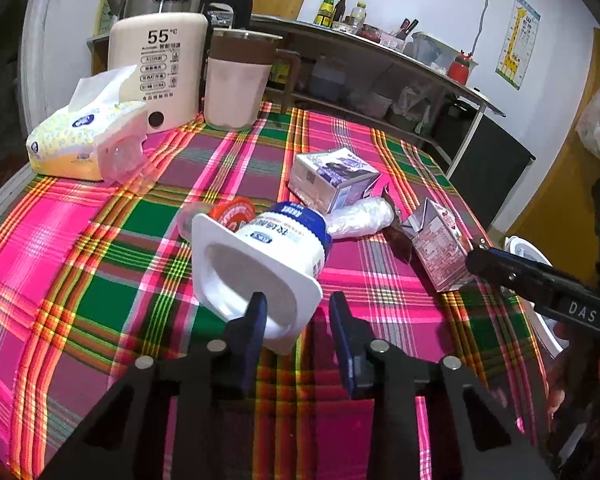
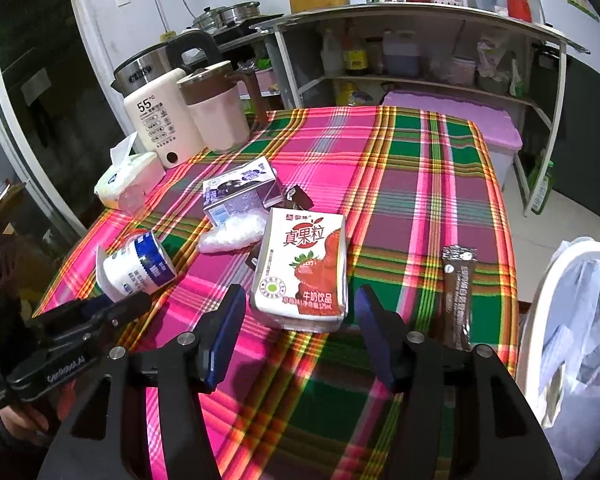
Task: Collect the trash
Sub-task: 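Grasp the white yogurt cup with the left tool while the right tool grasps the strawberry milk carton, then lift the yogurt cup with the left tool while the right tool carries the carton toward the bin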
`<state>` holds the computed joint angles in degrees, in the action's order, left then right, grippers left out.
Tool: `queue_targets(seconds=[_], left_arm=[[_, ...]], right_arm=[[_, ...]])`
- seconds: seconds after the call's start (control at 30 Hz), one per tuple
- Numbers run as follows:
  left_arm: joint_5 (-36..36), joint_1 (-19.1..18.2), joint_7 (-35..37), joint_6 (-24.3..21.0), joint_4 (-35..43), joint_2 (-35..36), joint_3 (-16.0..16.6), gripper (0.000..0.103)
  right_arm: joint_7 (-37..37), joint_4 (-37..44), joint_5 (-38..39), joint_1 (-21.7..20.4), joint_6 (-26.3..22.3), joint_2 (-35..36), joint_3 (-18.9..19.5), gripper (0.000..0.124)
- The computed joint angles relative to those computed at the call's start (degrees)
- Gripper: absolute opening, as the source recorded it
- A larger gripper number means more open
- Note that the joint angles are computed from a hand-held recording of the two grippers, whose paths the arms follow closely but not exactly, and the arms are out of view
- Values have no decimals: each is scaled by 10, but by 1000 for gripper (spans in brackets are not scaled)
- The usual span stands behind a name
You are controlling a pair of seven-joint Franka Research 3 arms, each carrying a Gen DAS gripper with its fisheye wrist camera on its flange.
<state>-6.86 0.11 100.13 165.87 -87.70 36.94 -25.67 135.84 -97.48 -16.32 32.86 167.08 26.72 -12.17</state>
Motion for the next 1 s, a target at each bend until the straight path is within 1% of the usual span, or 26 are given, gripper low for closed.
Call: queue_targets(seconds=[0.2, 0.3, 0.37, 0.43, 0.5, 0.53, 0.6, 0.7, 0.87, 1.0], left_arm=[[-2, 5, 5, 4, -5, -1, -6, 29], [-3, 6, 5, 4, -5, -1, -7, 26], [-4, 8, 7, 6, -7, -2, -9, 23], [-6, 11, 9, 9, -10, -3, -12, 21], [-8, 14, 12, 11, -13, -5, -16, 18], [-9, 16, 12, 13, -16, -6, -17, 17], [-11, 20, 15, 16, -20, -9, -21, 15], [-14, 25, 18, 20, -30, -15, -26, 12], [-18, 36, 28, 32, -52, -30, -36, 9], [-23, 48, 40, 39, -68, -42, -51, 8]], right_arm=[[-24, 36, 21, -14, -25, 24, 18, 58], [-12, 51, 21, -8, -50, 33, 10, 58], [-9, 57, 25, -14, -66, 35, 16, 57], [-9, 56, 32, -21, -70, 33, 25, 55], [-4, 45, 30, -22, -58, 27, 25, 55], [4, 39, 21, -15, -51, 23, 18, 55], [13, 32, 8, -8, -45, 18, 9, 54], [20, 24, -2, -4, -40, 12, 7, 54], [53, -8, -27, 11, -23, -8, -7, 54], [86, -38, -57, 24, -10, -31, -19, 54]])
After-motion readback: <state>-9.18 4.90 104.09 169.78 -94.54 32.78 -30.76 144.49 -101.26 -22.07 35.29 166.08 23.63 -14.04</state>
